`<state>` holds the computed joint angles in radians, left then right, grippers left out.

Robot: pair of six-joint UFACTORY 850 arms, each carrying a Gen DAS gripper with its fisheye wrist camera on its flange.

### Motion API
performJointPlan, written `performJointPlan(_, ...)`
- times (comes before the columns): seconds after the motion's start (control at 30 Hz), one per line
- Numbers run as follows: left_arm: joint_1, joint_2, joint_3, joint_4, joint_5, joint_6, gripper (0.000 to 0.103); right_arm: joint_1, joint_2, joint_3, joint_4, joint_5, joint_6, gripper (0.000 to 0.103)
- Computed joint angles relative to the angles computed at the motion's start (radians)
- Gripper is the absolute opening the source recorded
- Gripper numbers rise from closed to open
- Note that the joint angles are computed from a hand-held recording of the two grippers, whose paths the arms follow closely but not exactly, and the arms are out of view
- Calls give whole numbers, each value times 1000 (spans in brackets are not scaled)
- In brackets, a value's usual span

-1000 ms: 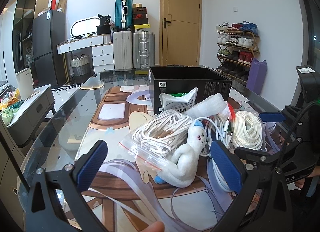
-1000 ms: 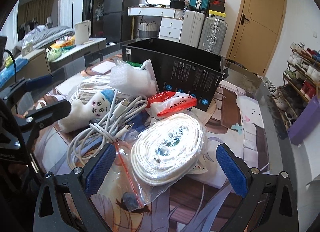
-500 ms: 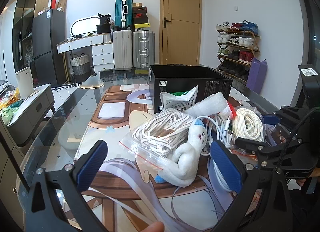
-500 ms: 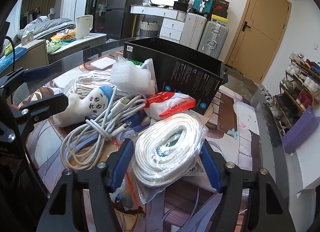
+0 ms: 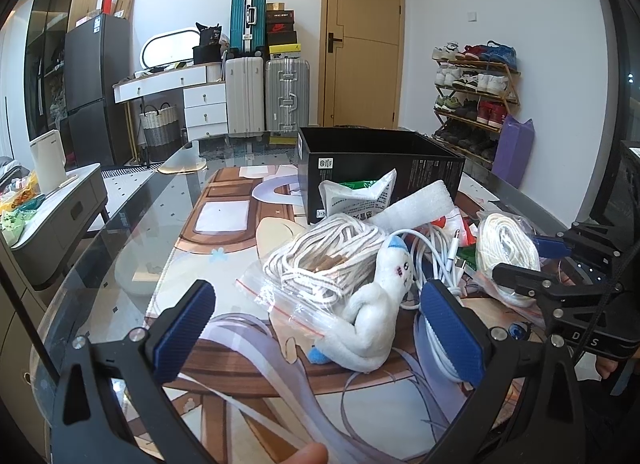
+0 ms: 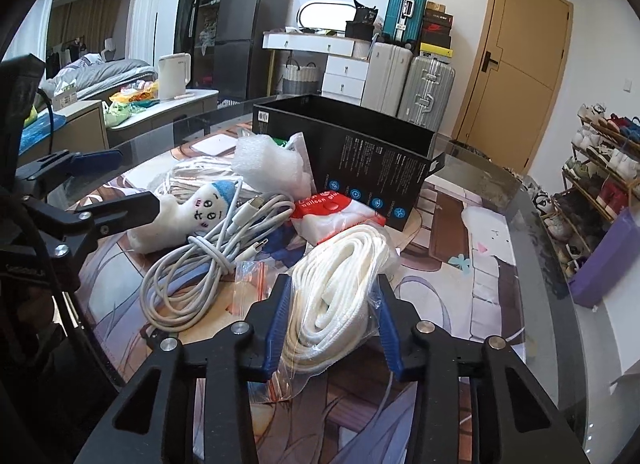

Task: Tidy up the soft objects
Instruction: 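Close the left gripper on the white plush doll while the right gripper holds the rope, then lift the plush doll with the left gripper while the right gripper lifts the rope bag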

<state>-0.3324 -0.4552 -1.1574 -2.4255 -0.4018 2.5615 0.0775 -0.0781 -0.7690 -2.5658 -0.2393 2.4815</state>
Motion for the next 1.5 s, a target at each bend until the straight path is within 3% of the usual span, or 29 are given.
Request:
performJointPlan(0.27, 8, -5, -15, 149, 6, -157, 103, -9, 36, 31, -131, -30, 140, 40)
performJointPlan(0.5, -11, -10, -26, 208, 53, -167, 100, -13, 43, 36, -175, -37, 181, 40)
performJointPlan(0.63, -27, -6, -18, 157, 78, -84, 90, -14, 44, 37, -186, -37, 191, 40)
performJointPlan(0.77, -32, -9, -22, 193, 110, -105, 64, -13, 43, 36, -180, -36, 187, 40)
performJointPlan(0.97, -29, 4, -9, 251, 81, -139, 46, -12, 47, 40, -179, -39, 185, 40)
performJointPlan(1.1, -11, 7, -19, 415, 48, -324, 44, -10, 53, 43, -183, -45, 190, 40)
performJointPlan(1.5, 6, 21, -19, 446, 3, -368, 40, 2, 81, 57, -175, -76, 192, 40)
